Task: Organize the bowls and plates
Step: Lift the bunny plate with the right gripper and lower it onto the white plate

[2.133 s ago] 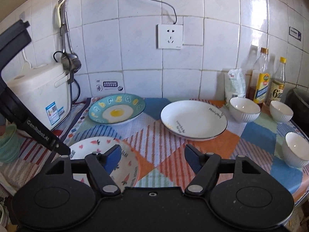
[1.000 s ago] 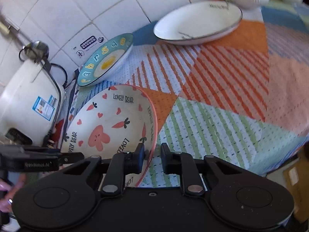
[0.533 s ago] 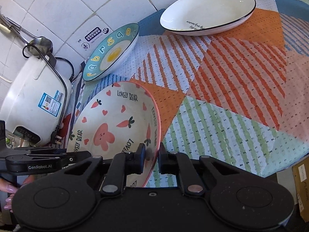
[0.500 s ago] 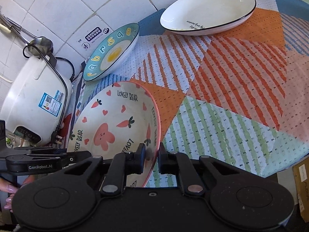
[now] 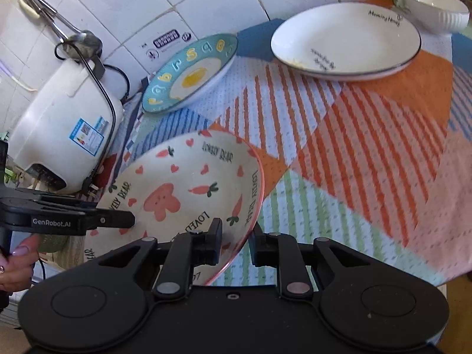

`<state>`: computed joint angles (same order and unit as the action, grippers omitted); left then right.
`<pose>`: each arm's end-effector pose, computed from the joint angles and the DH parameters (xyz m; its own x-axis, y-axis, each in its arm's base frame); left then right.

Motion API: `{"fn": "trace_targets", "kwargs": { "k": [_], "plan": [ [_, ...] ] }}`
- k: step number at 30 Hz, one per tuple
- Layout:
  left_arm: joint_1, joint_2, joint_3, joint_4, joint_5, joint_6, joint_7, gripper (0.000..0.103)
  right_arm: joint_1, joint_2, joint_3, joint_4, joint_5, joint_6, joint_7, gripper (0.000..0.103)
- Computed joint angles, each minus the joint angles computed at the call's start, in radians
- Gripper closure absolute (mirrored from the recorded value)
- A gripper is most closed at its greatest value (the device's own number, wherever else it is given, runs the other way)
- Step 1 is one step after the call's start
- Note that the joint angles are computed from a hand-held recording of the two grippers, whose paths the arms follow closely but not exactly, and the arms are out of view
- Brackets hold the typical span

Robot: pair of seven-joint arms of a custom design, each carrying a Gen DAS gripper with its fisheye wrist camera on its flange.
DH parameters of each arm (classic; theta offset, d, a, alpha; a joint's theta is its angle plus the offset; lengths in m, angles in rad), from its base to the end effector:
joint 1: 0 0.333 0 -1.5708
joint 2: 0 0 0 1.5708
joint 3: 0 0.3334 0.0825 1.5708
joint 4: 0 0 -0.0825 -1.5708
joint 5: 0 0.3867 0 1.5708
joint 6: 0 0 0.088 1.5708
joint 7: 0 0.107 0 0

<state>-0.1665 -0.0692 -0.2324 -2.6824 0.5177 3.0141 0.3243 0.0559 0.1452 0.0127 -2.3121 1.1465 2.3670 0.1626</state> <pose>0.3914 -0.2039 0.3085 0.2919 -0.9319 0.2153 -0.8681 -0.3526 -0.3493 0.5197 0.0466 0.2934 0.5942 -0.6695 -0.4458 -0.7829 -0.3543 -0.5114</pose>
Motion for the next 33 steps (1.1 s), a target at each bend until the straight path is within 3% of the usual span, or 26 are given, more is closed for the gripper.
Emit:
{"fn": "trace_targets", "kwargs": {
  "k": [4,11,16,21,33],
  "plan": [
    [0.004,-0.01,-0.019,0.047,0.06,-0.045,-0.042,0.067,-0.018,0.002,-0.009,0.044,-0.006,-0.038,-0.036,0.08],
    [-0.023,0.034,0.009,0.177,-0.028,-0.094,0.099,0.067,-0.055,0.023,-0.024,0.136,0.008,-0.094,-0.044,0.08],
    [-0.036,0.147,0.027,0.327,0.043,-0.13,0.075,0.066,-0.087,0.082,-0.027,0.25,-0.016,-0.132,-0.033,0.079],
    [-0.064,0.26,0.055,0.473,0.037,-0.158,0.103,0.066,-0.124,0.169,-0.017,0.374,-0.04,-0.147,0.0,0.079],
    [-0.067,0.474,0.074,0.753,-0.129,-0.273,0.236,0.066,-0.196,0.411,0.044,0.7,-0.16,-0.211,0.119,0.079]
  ]
}}
